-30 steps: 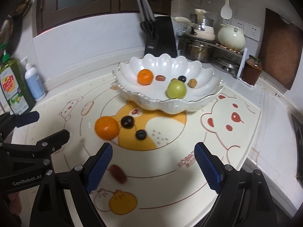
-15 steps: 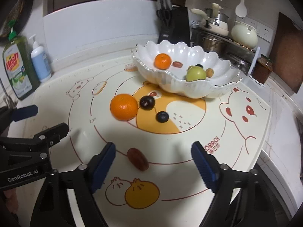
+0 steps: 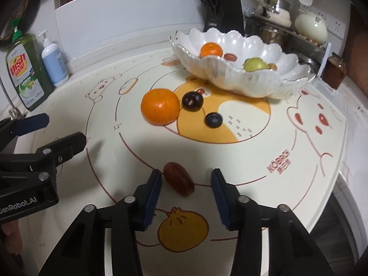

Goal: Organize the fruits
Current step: 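Lower the right tool onto the red date and close on it, then grasp the large orange with the left tool while the right tool holds the date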

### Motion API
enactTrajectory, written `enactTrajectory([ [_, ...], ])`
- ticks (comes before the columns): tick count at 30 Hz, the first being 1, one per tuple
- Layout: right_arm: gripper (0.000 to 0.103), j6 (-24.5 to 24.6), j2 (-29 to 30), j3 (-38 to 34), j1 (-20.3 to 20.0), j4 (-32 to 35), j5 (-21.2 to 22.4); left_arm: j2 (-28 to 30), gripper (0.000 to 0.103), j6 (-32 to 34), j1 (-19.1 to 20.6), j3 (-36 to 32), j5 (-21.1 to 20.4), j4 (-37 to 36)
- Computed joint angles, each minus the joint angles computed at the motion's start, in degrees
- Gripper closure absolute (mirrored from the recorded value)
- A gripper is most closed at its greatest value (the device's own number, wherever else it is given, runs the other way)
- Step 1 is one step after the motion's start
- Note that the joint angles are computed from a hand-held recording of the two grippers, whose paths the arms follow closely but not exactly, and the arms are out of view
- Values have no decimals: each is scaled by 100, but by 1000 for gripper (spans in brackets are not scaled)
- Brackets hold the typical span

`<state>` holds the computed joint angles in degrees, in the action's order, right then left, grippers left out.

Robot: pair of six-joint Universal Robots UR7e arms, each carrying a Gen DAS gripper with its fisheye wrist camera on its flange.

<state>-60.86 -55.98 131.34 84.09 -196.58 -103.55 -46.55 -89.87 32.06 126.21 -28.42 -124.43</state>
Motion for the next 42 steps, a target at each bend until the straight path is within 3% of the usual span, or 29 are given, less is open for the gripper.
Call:
enactTrajectory([
  [4, 76, -72, -51, 17, -12, 156, 81, 27, 18, 48, 22, -20, -1, -53],
  [13, 77, 52, -170, -48, -9, 311, 146, 114, 18, 373, 81, -110, 69, -323],
  [21, 77, 275, -265, -281, -47, 356, 205, 393, 19, 1318, 270, -342, 200, -1186],
  [32, 77, 526, -286, -657, -121, 465, 258, 854, 28, 2922, 643, -826, 131, -2501],
  [42, 77, 722, -168, -981, -160, 700, 194, 1087, 34, 3567, 905, -1166, 24, -2822],
])
